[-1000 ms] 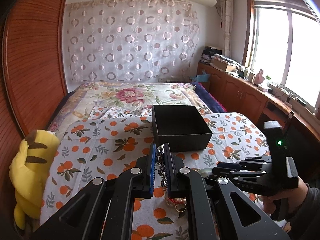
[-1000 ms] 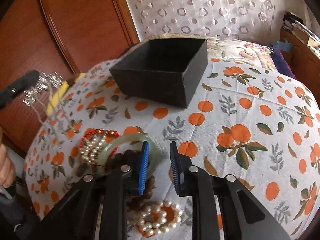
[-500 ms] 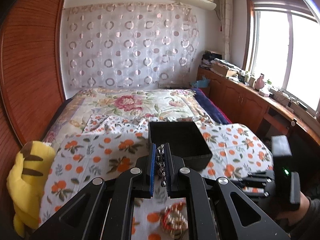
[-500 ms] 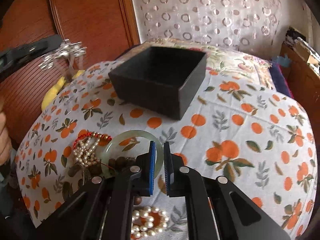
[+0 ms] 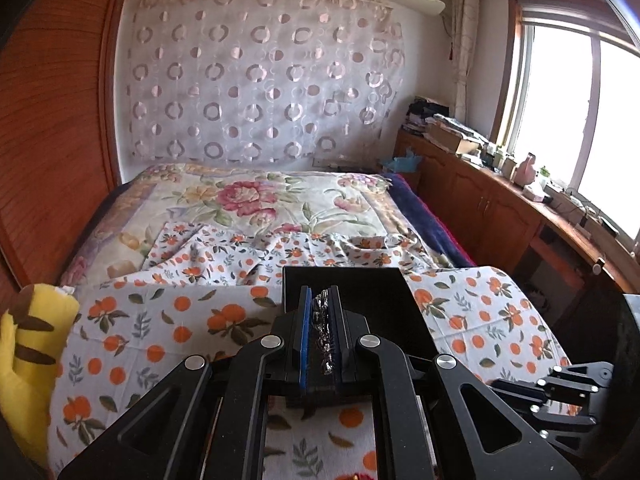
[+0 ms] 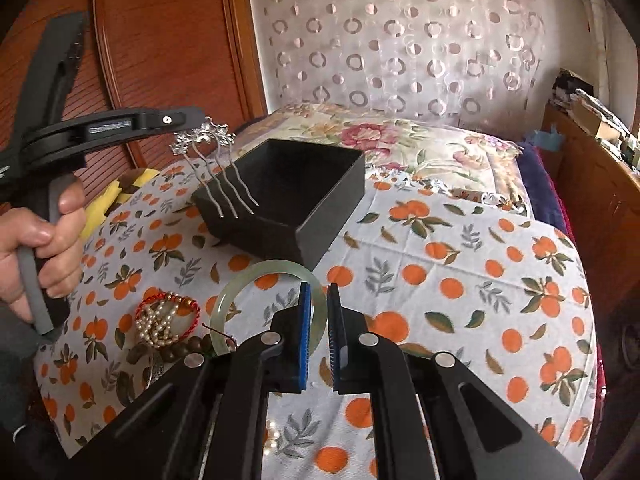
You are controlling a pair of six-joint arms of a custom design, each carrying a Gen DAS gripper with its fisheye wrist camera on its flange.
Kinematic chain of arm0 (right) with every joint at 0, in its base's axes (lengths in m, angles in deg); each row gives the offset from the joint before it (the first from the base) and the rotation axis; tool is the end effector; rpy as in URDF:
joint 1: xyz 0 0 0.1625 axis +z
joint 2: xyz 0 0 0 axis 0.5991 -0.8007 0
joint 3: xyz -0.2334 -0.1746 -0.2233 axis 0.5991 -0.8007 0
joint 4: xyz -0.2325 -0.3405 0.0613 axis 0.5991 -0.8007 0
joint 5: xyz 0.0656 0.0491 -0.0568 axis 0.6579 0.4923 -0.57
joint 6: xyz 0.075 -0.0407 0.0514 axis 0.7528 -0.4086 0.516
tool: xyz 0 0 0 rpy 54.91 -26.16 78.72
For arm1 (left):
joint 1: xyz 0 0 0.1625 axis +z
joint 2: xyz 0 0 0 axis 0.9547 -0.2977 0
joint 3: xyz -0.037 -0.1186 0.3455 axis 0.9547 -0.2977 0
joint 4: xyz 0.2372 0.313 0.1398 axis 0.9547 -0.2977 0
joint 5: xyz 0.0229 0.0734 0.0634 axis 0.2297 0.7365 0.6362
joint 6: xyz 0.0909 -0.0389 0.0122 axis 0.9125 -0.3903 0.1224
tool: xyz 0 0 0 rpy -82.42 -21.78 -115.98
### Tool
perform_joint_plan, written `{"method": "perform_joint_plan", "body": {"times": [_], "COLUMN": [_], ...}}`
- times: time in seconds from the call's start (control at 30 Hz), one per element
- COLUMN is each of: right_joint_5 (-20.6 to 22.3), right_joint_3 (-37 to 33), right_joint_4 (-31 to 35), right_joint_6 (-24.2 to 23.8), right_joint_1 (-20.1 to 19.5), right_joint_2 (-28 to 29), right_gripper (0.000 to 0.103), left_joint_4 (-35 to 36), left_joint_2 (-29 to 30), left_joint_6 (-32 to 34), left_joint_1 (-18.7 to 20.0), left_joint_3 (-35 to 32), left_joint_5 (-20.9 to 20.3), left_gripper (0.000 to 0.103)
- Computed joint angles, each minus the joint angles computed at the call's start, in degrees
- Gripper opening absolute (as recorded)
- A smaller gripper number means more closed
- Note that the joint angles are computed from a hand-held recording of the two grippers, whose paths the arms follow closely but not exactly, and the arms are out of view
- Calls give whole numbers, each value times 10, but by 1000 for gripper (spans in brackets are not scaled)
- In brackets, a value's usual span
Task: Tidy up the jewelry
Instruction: 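Drop the comb into the box with the left tool while the right tool releases the bangle there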
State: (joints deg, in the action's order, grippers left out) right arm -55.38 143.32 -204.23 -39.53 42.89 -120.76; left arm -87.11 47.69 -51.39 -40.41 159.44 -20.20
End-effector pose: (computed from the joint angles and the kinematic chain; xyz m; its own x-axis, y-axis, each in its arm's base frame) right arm 0.0226 -0.5792 0.4133 -0.6529 -0.5413 0.5299 -0.7359 0.6189 -0.2745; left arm -0.4867 -0.5676 -0.0006 -0.7895 0.0338 -0.6128 0.5233 0.5587 -0.6434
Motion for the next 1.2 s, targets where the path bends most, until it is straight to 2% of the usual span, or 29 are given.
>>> {"method": "perform_joint_plan", "body": {"times": [0.23, 0.4, 0.5, 0.67, 0.73, 0.83, 0.97, 1.2], "right_joint_5": [8, 12, 15, 17, 14, -1, -28, -60], "right_joint_3": [-21, -32, -41, -64, -74, -91, -115, -119], "right_joint_4": [2, -1, -5, -20, -34, -56, -77, -97], "right_joint_6": [11, 15, 18, 32, 38, 46, 54, 45], "right_joint_1": [7, 18, 26, 42, 50, 60, 70, 75], "right_joint_2": [10, 20, 29, 58, 74, 103, 140, 168], "right_gripper": [9, 9, 9, 9, 9, 9, 9, 10], "left_joint_4": [27, 56, 52, 56, 55, 59, 60, 80], "left_joint_2": [37, 38, 20, -21, -39, -62, -88, -119], "left_joint_6": [23, 10, 2, -19, -24, -35, -48, -91], "left_joint_1": [13, 16, 13, 4, -2, -13, -23, -38], "left_joint_3": [-65, -68, -35, 27, 55, 96, 141, 204], "left_joint_5": [2, 5, 9, 12, 15, 22, 17, -14], "left_gripper": [7, 11, 17, 18, 22, 27, 28, 32]}}
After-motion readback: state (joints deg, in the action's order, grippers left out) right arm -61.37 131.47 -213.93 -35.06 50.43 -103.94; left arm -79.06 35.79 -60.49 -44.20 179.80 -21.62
